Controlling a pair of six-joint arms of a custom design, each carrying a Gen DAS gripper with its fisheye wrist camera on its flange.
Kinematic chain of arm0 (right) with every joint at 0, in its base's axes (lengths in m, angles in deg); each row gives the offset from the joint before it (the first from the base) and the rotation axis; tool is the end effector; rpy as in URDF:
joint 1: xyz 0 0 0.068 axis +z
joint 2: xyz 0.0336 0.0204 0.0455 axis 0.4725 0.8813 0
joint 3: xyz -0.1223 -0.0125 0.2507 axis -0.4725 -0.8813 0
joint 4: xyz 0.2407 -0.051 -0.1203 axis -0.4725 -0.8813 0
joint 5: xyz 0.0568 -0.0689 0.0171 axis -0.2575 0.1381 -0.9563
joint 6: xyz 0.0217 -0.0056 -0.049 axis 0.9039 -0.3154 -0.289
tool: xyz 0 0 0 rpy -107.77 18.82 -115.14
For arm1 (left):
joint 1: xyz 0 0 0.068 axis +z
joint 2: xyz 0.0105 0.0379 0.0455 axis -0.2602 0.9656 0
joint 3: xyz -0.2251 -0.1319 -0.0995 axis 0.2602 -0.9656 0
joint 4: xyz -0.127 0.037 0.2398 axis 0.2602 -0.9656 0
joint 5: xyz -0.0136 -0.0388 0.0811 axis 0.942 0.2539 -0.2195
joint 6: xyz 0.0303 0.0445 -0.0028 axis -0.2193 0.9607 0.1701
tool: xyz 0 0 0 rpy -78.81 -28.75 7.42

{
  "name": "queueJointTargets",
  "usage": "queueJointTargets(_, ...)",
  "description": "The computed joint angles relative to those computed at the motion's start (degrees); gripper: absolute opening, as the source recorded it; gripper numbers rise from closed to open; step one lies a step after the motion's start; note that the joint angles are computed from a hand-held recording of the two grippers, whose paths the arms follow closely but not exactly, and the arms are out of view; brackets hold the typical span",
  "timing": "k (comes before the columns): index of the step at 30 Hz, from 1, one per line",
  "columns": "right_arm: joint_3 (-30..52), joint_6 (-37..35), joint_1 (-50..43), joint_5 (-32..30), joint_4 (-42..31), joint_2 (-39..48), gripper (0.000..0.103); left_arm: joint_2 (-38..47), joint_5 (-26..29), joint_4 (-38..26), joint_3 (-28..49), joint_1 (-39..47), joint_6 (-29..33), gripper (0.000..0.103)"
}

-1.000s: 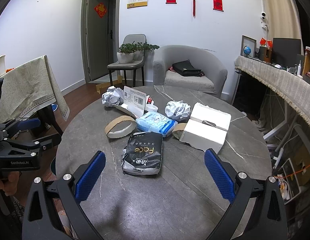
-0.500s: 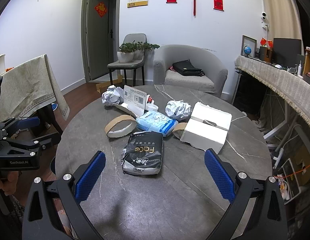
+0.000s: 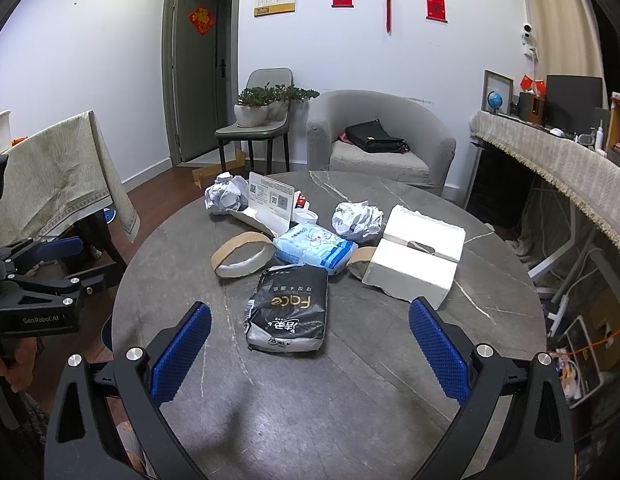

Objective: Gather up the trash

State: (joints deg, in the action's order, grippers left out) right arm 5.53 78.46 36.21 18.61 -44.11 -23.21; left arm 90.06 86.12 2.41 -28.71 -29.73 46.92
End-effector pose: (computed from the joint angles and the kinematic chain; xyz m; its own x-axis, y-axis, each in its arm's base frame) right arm 0.1837 0.0196 0.2535 -0.5268 0.0219 -0.8497 0.0597 0.9982 -0.0113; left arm 0.2606 -0.0722 0.2800 -0.5793 0.2381 -0.7796 0.3823 0.9240 -0.0019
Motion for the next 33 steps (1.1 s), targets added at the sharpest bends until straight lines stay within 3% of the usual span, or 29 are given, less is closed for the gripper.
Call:
queueJointTargets(14,1.25,-0.46,-0.5,-1.43,-0.71,3.12,0.1,0.88,3.41,-0.81,1.24,0.32,1.19,0.091)
queueJointTargets(22,2.68,1.2,0.38,-2.38,0.18,8.5,0.099,2.77,6.83,-1.02,3.03,0.5,4.11,0.086)
queueJointTargets(33,7.51,3.47,0.04,-1.21,-0.74,17.46,0.085,6.24,13.51,-1.67,5.42,1.14,8.79,0.082)
